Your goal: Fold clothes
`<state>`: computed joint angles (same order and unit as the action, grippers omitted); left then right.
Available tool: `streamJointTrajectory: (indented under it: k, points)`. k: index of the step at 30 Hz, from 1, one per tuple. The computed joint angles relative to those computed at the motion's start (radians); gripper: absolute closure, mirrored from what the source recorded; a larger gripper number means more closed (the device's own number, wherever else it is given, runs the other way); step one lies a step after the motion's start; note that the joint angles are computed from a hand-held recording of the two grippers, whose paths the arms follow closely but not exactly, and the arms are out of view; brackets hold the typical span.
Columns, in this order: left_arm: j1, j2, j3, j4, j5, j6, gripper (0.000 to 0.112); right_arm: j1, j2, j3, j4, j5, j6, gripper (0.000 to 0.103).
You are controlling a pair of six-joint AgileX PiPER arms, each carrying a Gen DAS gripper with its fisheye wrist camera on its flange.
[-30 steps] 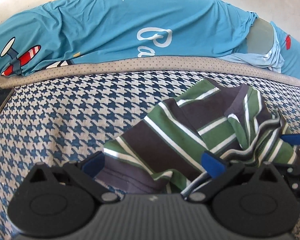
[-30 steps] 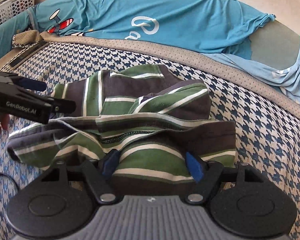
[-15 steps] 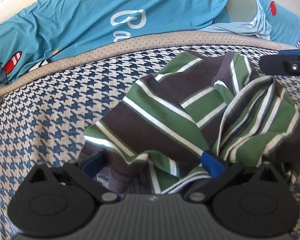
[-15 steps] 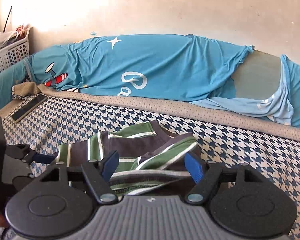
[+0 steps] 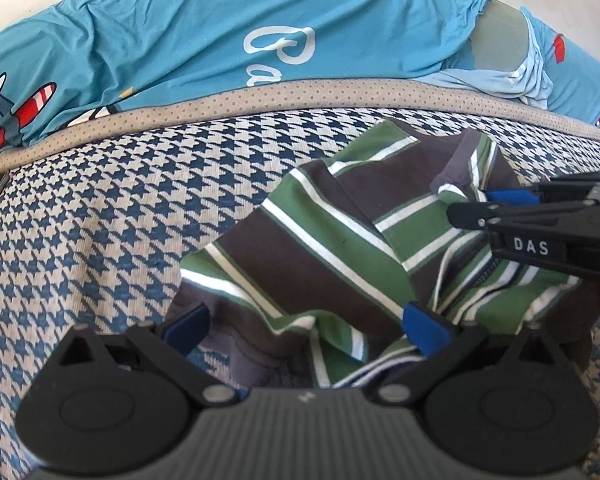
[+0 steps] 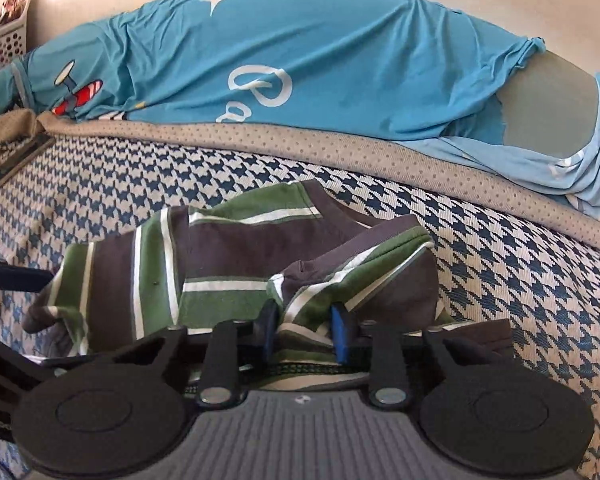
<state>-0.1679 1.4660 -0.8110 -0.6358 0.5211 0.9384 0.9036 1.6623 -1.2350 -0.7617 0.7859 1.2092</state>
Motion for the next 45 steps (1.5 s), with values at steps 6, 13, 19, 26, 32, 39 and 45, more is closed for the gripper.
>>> streamJointTrajectory:
  k: [6,13,19,26,32,39,45]
  points:
    - [-0.004,-0.004,0.005,0.032,-0.034,-0.054,0.009,0.008,-0.149,0.084,-0.208,0.040,0.258,0.094]
    - [-0.024,-0.004,0.012,0.053,-0.070,-0.080,0.009,-0.025,-0.318,0.202,-0.368,0.252,0.514,0.098]
    - [-0.037,0.012,0.011,0.095,-0.107,-0.123,0.009,-0.118,-0.412,0.261,-0.333,0.378,0.502,0.095]
    - [-0.048,0.021,0.010,0.155,-0.163,-0.206,0.009,-0.097,-0.434,0.263,-0.152,0.157,0.247,0.079]
    - [-0.041,0.025,0.003,0.153,-0.157,-0.232,0.009,-0.091,-0.391,0.282,-0.046,0.094,0.188,0.038]
    - [-0.059,0.017,0.010,0.155,-0.157,-0.232,0.009,-0.205,-0.372,0.344,0.040,-0.037,0.269,0.022]
    - [-0.052,0.016,0.009,0.139,-0.144,-0.202,0.009,-0.212,-0.306,0.366,0.011,-0.068,0.370,0.017]
